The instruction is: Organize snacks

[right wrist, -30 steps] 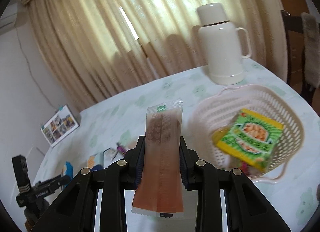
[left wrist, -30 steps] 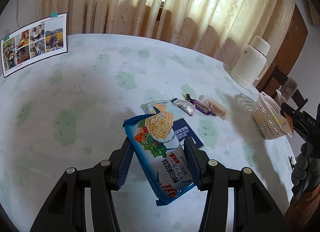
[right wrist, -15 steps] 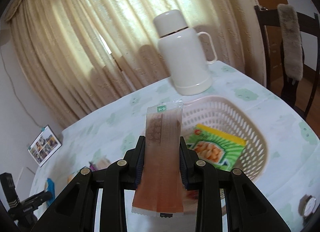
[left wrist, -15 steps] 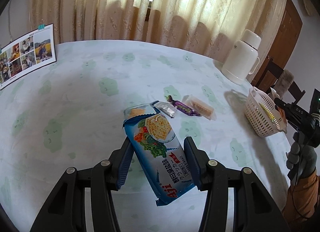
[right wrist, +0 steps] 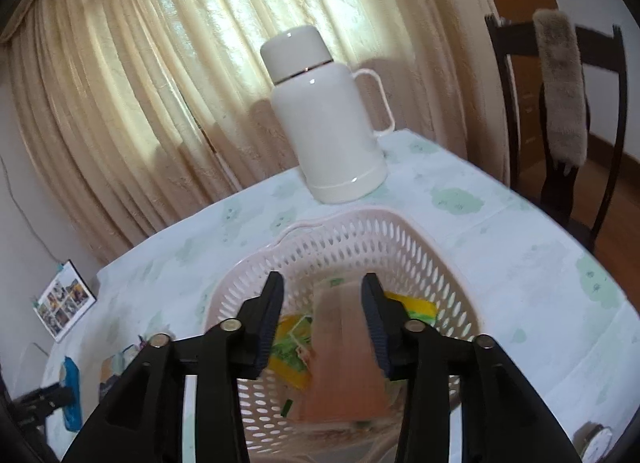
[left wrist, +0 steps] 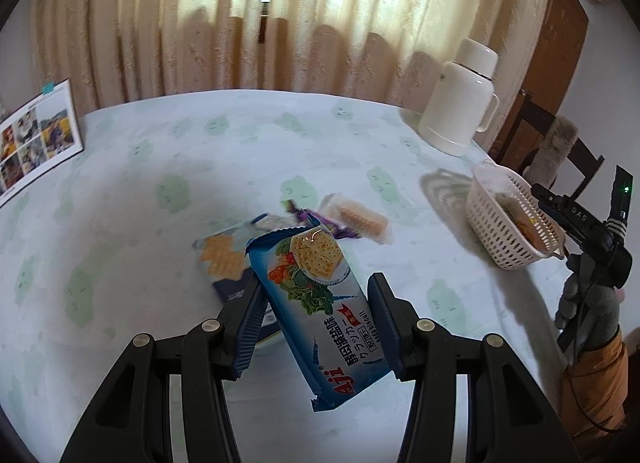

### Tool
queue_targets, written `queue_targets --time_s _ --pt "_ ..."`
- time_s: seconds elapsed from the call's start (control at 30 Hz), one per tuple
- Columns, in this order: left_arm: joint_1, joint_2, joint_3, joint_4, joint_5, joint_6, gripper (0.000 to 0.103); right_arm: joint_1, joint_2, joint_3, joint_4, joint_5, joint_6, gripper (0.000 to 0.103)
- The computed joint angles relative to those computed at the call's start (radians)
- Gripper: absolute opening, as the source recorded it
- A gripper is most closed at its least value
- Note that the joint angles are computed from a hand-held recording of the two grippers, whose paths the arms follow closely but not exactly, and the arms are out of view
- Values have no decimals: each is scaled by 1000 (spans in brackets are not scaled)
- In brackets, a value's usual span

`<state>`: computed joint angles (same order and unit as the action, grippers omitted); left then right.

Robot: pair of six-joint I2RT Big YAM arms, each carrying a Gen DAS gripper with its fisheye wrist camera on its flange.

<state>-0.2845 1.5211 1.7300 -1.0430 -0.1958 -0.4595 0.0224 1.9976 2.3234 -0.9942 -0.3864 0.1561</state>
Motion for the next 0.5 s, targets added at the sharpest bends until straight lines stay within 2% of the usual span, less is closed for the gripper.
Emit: queue_targets --time_s 0.13,0.3,0.5 --pt "-25 52 76 -24 -1 37 48 0 -39 -72 66 30 -10 45" --pt "-51 136 198 -55 26 73 48 -12 -81 -154 137 53 23 45" --pt "-92 259 391 -82 37 118 48 -16 -137 -245 238 87 49 45"
